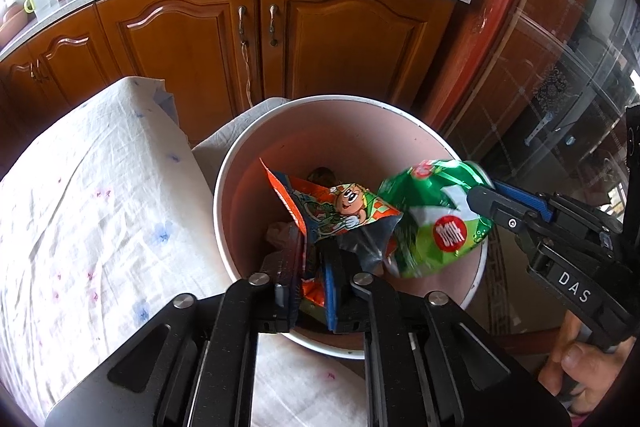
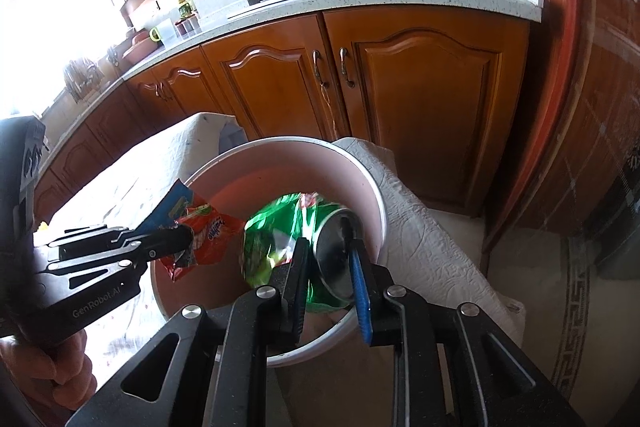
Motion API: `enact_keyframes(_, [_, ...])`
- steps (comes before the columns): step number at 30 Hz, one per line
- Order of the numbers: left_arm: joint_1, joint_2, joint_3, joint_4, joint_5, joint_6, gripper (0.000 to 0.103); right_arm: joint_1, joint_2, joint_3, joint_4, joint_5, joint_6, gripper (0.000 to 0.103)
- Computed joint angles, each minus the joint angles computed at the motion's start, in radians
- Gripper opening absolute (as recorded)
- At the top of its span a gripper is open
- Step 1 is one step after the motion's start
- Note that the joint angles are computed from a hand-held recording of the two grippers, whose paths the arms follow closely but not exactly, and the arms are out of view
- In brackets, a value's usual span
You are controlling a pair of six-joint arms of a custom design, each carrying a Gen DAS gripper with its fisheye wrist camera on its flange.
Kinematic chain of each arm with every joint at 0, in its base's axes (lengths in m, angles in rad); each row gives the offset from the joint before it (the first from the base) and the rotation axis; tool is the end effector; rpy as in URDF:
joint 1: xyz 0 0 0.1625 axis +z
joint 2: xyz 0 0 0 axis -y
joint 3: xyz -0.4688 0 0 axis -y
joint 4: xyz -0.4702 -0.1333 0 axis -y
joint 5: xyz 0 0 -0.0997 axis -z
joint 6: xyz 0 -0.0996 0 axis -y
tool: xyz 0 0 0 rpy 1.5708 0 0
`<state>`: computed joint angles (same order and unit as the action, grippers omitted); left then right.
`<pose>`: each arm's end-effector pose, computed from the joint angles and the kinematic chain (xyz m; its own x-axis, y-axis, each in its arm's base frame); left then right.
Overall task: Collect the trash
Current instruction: 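Lower both items into the bin and open both tools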
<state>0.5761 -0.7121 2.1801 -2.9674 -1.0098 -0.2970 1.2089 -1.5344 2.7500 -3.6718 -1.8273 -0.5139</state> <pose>-0.3149 -0.4267 -0.0901 -0.6554 0.5397 -0.5283 0.6742 0.7334 -0.0871 -0.0117 -0.3359 0.2063 -0.8374 0.1672 0.5204 -0.2154 0.7742 -0.5952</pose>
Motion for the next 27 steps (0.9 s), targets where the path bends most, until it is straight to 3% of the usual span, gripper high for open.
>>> enact_keyframes(2, [-0.001,-0.002,0.004,-0.01,-0.004,0.001,0.026,-0.004,-0.005,0.001,0.002,0.005,0.004,0.023])
enact_keyframes(4, [-0.008,-0.004,0.012,-0.023,0.007,0.001,0.044,-0.012,-0.013,0.005,0.004,0.018,0.008,0.032])
enact_keyframes(6, [-0.012,-0.008,0.019,-0.036,0.011,0.001,0.048,-0.022,-0.024,0.01,0.007,0.037,0.014,0.038])
enact_keyframes(19, [-0.021,-0.044,0.057,-0.036,0.036,-0.037,0.068,-0.055,-0.057,0.041,-0.02,0.114,0.042,0.079])
enact_keyframes(27, [-0.027,-0.088,0.104,-0.042,0.033,-0.075,0.068,-0.049,-0.052,0.073,-0.068,0.137,0.047,0.084])
